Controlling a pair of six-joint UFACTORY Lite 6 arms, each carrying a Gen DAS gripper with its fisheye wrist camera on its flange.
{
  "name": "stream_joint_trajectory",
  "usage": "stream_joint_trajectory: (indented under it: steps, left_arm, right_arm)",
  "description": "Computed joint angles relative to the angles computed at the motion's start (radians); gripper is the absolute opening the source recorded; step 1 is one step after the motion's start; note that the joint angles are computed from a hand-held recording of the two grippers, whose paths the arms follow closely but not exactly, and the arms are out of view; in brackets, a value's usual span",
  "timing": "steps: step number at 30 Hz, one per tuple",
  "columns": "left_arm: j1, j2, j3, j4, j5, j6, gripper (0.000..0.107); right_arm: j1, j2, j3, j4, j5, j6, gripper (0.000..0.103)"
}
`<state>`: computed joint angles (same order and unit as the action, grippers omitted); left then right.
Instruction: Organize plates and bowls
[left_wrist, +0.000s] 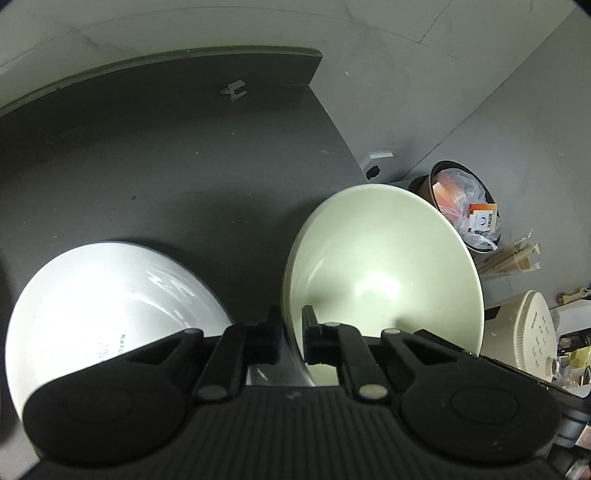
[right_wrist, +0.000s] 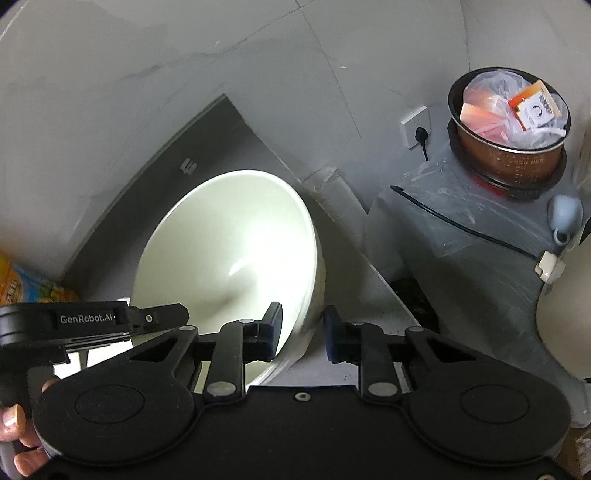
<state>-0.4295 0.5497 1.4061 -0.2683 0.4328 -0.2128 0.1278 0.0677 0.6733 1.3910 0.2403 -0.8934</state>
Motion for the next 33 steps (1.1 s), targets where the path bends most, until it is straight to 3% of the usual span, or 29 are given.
stream_joint_trajectory:
  steps: [4,11,19,33]
  left_arm:
    - [0.004,-0.051,-0.028,-0.029,-0.002,0.035,0.009]
    - [0.006,-0.168,-0.035,-0.009,0.041,0.038,0.009]
    - [0.005,-0.355,-0.123,0.035,0.087,0.017,0.01]
    - [0.056,-0.718,-0.36,-0.045,0.18,0.139,0.01]
  right_arm:
    - [0.015,-0.069,-0.022,-0.104,-0.022,0.115,0.023]
    - [0.035,-0.21,-0.004,-0.529,0.01,0.575,0.023]
    - [0.102,-0.38,-0.002,-0.899,0.074,1.0,0.023]
    - [0.413,-0.661,-0.044,-1.589,0.238,1.871,0.023]
